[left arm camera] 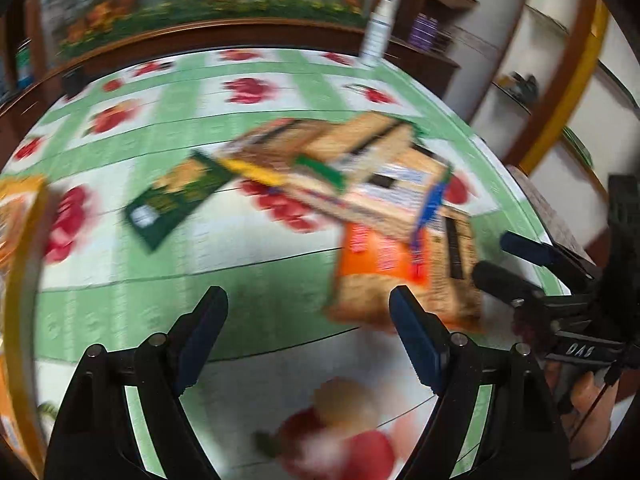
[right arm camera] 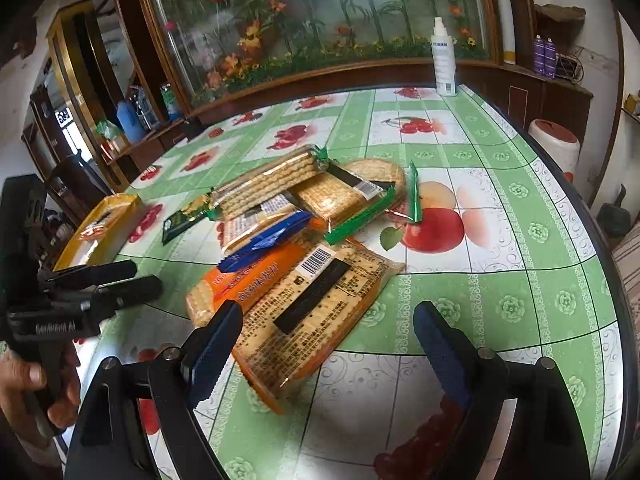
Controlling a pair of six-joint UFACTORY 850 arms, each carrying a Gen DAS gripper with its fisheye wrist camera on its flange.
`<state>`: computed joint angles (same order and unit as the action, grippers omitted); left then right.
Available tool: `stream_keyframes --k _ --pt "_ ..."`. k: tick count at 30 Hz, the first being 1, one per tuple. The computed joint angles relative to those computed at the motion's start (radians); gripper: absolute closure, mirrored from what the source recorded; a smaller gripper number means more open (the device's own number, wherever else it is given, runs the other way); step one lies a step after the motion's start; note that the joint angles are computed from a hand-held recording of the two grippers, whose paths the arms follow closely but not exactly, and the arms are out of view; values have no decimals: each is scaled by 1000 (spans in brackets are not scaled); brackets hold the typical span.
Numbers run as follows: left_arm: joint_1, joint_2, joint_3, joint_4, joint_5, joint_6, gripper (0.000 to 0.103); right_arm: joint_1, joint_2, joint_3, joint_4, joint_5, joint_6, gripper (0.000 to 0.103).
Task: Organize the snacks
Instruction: 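Move both grippers back to the remaining snack pile, then grasp an orange-labelled cracker pack with left gripper while right grasps tan cracker pack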
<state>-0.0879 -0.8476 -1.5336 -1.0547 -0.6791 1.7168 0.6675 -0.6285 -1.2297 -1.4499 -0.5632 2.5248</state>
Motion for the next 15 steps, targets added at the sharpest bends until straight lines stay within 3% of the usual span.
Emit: stream_keyframes --k 9,15 --pt "-56 -42 -69 114 -62 -116 20 -10 -1 1 36 2 1 14" --pt "-75 -55 -75 136 -12 -129 19 -10 27 41 18 -7 53 14"
